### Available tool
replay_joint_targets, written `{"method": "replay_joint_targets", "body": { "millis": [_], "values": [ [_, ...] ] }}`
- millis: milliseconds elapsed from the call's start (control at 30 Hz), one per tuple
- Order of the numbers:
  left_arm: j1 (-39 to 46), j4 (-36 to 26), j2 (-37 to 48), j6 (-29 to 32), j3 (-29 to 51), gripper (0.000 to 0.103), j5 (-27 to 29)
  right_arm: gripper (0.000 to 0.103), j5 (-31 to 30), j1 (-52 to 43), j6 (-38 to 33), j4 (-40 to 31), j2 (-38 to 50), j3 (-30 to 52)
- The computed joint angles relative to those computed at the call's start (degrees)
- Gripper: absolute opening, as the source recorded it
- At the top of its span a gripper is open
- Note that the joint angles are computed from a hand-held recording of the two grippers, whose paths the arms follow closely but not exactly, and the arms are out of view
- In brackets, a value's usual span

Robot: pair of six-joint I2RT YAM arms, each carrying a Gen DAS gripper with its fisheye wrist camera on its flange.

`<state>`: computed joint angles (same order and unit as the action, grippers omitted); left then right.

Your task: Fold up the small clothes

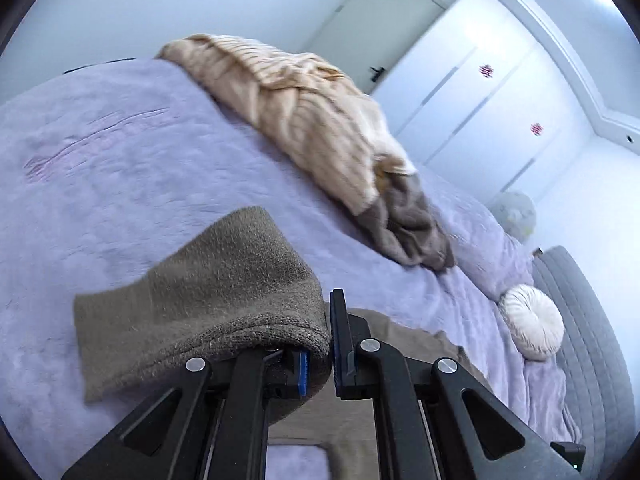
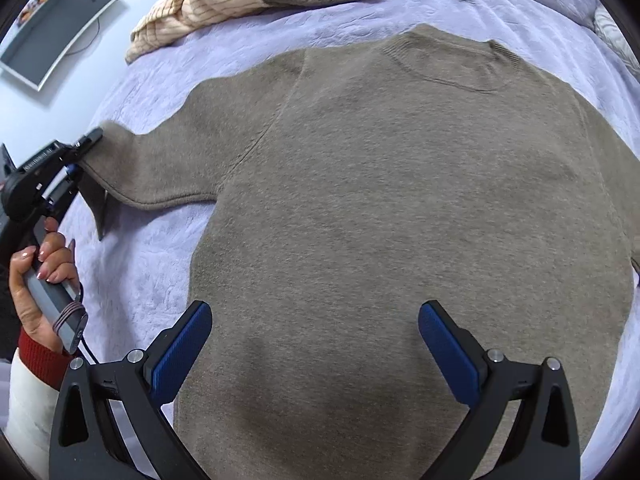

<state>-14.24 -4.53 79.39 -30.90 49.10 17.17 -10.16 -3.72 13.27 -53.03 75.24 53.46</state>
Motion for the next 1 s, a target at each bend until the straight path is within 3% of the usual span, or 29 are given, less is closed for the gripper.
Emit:
{"method": "replay_joint_targets", "body": {
  "millis": [267,533,600,633,667,700,900,1000],
  "values": [
    [-24.9,-3.2,16.1,-0.2,18.8,0.010,-5.7,0.103,-2.6,-17.0,-8.2,-3.4,-4.7,-0.7],
    [-40.2,-15.0,34.7,2.9,35.9,0.011,-15.3,0.103,-5.5,-40.4,-20.3,-5.1,-2.8,-2.0],
    [-41.4,-18.3,37.0,2.7,38.3,0.036,-16.5,0.103,-5.8,-44.6,-22.1,-5.3,-1.1,-1.7],
    [-41.4,-17.8,36.6,2.2,36.7,0.062,-16.9,0.103,-5.7,-45.7,-22.6,-5.2,-0.7,-1.7],
    [-41.9,-17.5,35.8,1.3,35.8,0.071,-18.9,0.103,-5.5,-46.8,-23.2,-5.0,-0.2,-1.7],
    [-42.3,-16.9,34.5,1.0,34.3,0.071,-20.5,0.103,-5.2,-47.8,-23.7,-4.8,0.5,-1.3],
    [-38.0,-18.9,22.9,4.3,25.2,0.072,-16.6,0.103,-4.1,-47.5,-26.2,-3.8,1.8,2.1],
    [-33.2,-21.2,18.1,4.6,21.1,0.072,-22.7,0.103,-3.2,-39.5,-26.6,-1.1,0.6,4.1]
  ]
}}
